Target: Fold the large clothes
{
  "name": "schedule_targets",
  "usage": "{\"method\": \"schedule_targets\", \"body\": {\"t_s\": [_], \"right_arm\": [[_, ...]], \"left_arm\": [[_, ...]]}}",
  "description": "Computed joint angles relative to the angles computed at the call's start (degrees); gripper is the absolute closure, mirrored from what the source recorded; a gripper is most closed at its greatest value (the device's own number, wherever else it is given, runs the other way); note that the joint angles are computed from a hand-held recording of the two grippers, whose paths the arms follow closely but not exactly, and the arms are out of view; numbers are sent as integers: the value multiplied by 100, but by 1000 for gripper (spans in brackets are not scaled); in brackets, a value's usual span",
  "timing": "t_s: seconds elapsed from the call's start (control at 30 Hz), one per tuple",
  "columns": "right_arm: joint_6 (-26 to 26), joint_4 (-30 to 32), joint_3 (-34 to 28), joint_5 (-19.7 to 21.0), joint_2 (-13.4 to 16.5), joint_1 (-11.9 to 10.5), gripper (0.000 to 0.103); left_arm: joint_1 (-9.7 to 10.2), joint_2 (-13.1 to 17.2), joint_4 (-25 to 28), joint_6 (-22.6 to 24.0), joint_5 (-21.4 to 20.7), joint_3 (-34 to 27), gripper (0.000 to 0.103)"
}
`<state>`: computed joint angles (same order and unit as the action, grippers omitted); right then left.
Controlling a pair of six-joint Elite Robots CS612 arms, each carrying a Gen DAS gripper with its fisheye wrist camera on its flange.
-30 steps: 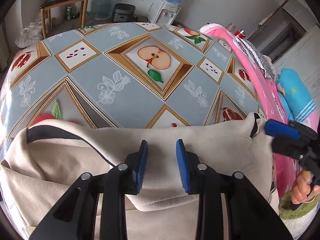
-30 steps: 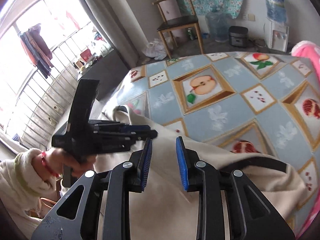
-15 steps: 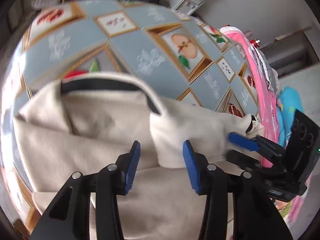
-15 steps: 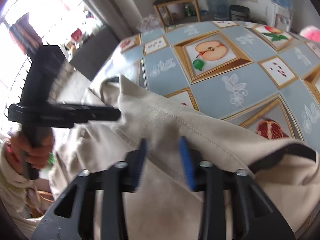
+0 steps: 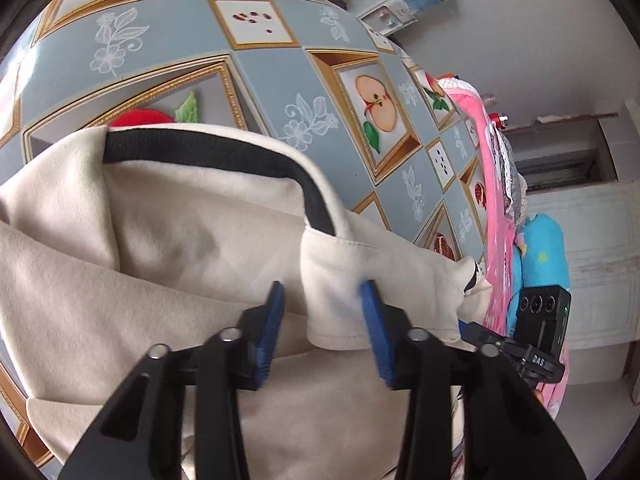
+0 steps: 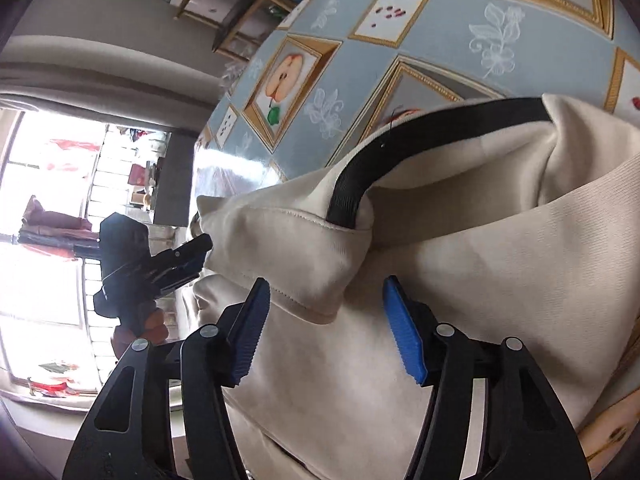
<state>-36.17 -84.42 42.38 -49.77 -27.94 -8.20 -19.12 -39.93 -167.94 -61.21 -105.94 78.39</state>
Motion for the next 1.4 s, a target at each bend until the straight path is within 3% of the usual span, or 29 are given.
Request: {"method": "schedule_targets", "body": {"t_s": [0.03, 0.1, 0.2, 0.37, 0.43, 0.57, 0.67, 0.77, 0.83, 0.87, 1.07, 1.13, 1.2, 1.3, 1.4], "right_arm": [[-31, 85, -28, -1, 21, 10, 56], [-83, 105, -36, -2, 40, 36, 76], [-152, -489, 183, -141, -78, 108, 90], [-473, -2534, 853, -927, -382, 310, 91], [-675, -2909, 991, -1181, -410, 373, 91], [-1174, -3097, 1223, -1171, -513, 338, 90], [-1494, -3160, 1395, -1109, -584, 279, 90], [-1409, -3197, 1413, -1052, -575, 250, 89], [-1107, -3360, 1447, -1155, -599, 250, 76], [-982, -3489, 1508, -1169, -641, 247, 63], [-276, -5037, 2169, -1074, -1013, 125, 54], [-298, -5086, 2258, -678, -1073, 110, 61], [-655, -4851, 2296, -297, -1108, 155, 76], [-1243, -4522, 2334, -296, -1113, 355, 88], [-1363, -4219, 2233, -468, -1002, 488, 93]], "left_arm": [[-6, 10, 52, 93, -14, -29, 79], [-46, -13, 265, 426, 159, -71, 85], [-159, -80, 657, 1228, 711, -140, 91], [-327, -59, 1149, 2177, 1583, -354, 94], [-417, -33, 1430, 2608, 1984, -452, 94], [-531, -70, 1624, 3212, 2459, -413, 94], [-572, -135, 1566, 3358, 2495, -285, 94], [-626, -139, 1528, 3530, 2668, -241, 94], [-607, -131, 1570, 3420, 2594, -271, 94], [-600, -132, 1575, 3356, 2544, -275, 94], [-595, -149, 1451, 3302, 2490, -214, 94], [-595, -145, 1448, 3261, 2485, -219, 94], [-594, -145, 1444, 3211, 2485, -219, 94], [-591, -151, 1395, 3106, 2467, -197, 94], [-567, -163, 1233, 2909, 2376, -134, 93]]}}
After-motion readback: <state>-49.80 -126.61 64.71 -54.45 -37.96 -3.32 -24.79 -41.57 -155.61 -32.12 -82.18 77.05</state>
